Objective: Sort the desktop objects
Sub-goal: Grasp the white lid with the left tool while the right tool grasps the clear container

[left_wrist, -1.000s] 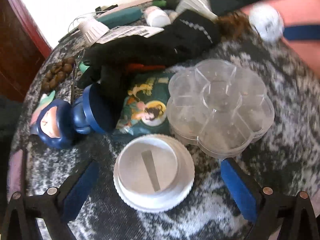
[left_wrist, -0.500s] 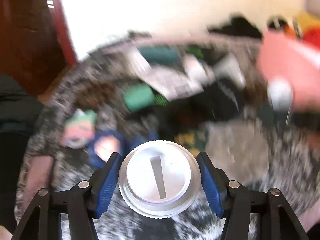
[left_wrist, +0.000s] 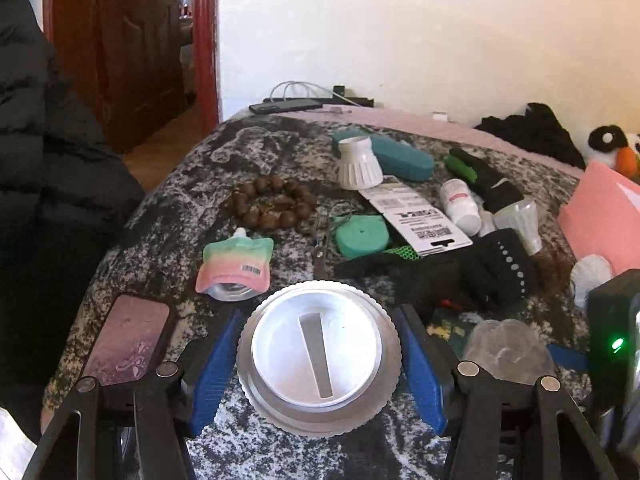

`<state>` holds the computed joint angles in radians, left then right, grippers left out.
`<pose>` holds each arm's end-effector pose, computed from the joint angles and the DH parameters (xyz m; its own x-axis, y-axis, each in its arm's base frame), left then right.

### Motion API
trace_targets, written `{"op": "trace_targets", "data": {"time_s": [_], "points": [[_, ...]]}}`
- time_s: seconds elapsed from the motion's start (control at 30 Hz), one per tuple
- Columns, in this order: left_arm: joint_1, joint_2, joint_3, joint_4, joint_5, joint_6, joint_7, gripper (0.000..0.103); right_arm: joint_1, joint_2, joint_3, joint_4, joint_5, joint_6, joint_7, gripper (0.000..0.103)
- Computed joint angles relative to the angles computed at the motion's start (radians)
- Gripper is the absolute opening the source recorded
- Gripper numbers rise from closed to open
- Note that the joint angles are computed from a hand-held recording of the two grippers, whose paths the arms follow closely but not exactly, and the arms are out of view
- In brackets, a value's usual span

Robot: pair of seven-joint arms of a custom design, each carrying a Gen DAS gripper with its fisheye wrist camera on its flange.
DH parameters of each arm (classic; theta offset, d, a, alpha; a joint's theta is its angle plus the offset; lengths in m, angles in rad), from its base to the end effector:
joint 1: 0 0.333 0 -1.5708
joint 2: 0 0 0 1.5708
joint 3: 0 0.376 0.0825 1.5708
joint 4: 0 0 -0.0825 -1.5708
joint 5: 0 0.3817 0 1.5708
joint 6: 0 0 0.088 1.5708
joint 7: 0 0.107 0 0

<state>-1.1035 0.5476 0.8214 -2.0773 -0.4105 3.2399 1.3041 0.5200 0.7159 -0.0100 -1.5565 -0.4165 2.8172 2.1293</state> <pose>0.6178 -0.2138 0.3914 0.1336 -0.9877 0.0808 -0.6422 -0.1484 -0.7520 0.6716 0.4007 0.3300 0.3020 -0.9529 0.0266 -0.7904 -0.2659 -0.5518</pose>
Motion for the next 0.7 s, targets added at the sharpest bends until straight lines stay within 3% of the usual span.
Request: {"op": "trace_targets", "data": {"time_s": [0.07,0.2,0.43,0.7], "points": [[0.005,-0.007,-0.009,-0.001,0.001,0.003,0.003,0.066,-0.01,-0.002,0.009,-0.008,0.001,0.014,-0.013,0.103],[0.012,-0.013,-0.021,0.003,0.004,0.003,0.003,0.066,-0.084,-0.013,0.098,-0.031,0.072,0.027,-0.105,0.103],[0.007,-0.013,-0.017,0.006,0.002,-0.003,-0.002,0.066,0.019,-0.002,-0.022,-0.025,-0.006,0.054,-0.078,0.103],[-0.015,0.005,0.007,0.013,0.018,-0.01,-0.003,0.066,-0.005,0.007,0.012,-0.008,-0.004,0.013,-0.118,0.103]]}}
